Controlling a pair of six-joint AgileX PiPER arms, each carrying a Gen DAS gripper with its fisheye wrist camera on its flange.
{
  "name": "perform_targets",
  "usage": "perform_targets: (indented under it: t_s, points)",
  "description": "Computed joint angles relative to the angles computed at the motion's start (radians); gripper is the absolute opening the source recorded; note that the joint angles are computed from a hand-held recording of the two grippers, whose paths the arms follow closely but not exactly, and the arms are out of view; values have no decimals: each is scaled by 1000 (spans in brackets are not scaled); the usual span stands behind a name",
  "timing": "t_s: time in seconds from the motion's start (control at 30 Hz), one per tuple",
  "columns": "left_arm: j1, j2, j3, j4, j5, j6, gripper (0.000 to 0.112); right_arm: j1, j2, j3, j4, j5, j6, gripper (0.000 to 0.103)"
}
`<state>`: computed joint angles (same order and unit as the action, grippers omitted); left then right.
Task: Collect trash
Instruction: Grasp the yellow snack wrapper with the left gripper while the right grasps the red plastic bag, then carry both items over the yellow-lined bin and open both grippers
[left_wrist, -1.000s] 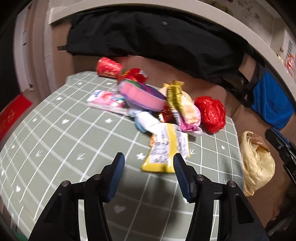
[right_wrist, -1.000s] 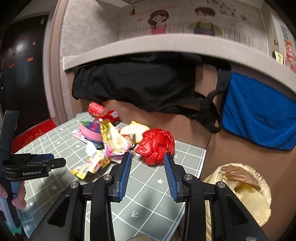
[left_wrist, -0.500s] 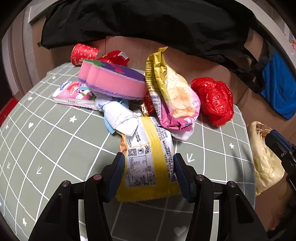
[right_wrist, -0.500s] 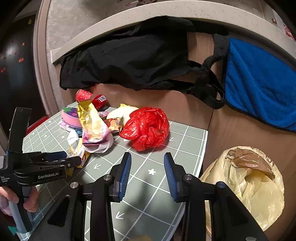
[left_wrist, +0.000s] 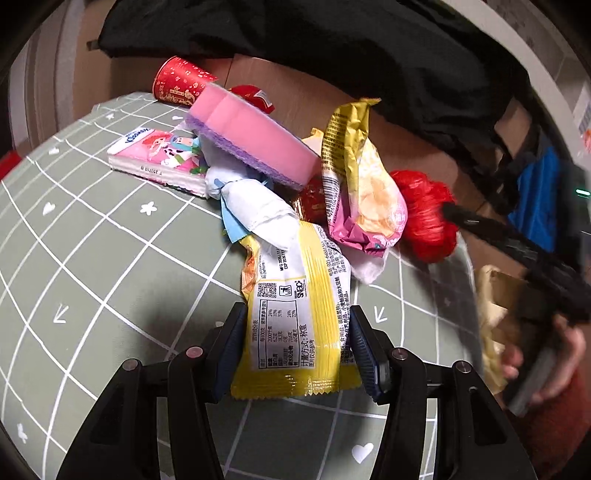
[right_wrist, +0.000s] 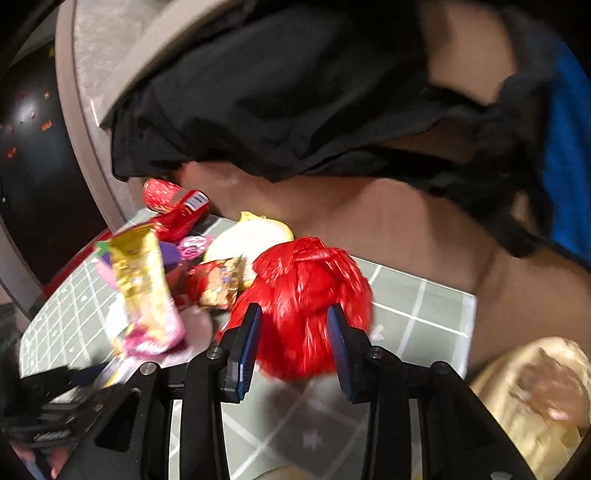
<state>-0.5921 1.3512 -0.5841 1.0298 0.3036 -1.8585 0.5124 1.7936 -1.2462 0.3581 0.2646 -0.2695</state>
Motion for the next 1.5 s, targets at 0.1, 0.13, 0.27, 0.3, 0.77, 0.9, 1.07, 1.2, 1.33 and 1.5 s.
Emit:
perform_targets:
  t_s: [0.1, 0.13, 0.27, 0.3, 0.77, 0.9, 1.07, 1.2, 1.33, 1.5]
  points:
    - [-4, -11, 2, -49, 4, 40, 55, -4, 104, -116, 85, 75, -79, 35]
    - [-7, -15, -1, -83, 12, 71, 54, -1, 105, -113, 99, 64, -87, 33]
    - [-77, -60, 0, -10, 98, 11, 50, 36, 27, -39, 101, 15, -104, 22]
    - [-123, -75, -8, 21, 170, -11, 50, 37, 7, -21, 116, 8, -127, 22]
    - [-476, -166, -184, 99, 698, 25, 49, 30, -375, 208, 110, 1, -133, 21]
    - [-516, -133, -251, 105, 744, 48, 49, -30, -455, 267, 268, 18, -292, 21]
    - [-535, -45, -358, 119, 729, 76, 49, -137, -564, 338, 394, 62, -438, 21]
    - [-513, 70, -485, 115, 633, 123, 49, -264, -639, 391, 480, 124, -549, 21]
    - [-488, 219, -634, 89, 526, 177, 49, -480, -702, 447, 631, 233, -746, 22]
    - [-447, 428, -851, -12, 388, 302, 49, -783, -700, 488, 758, 378, -955, 22]
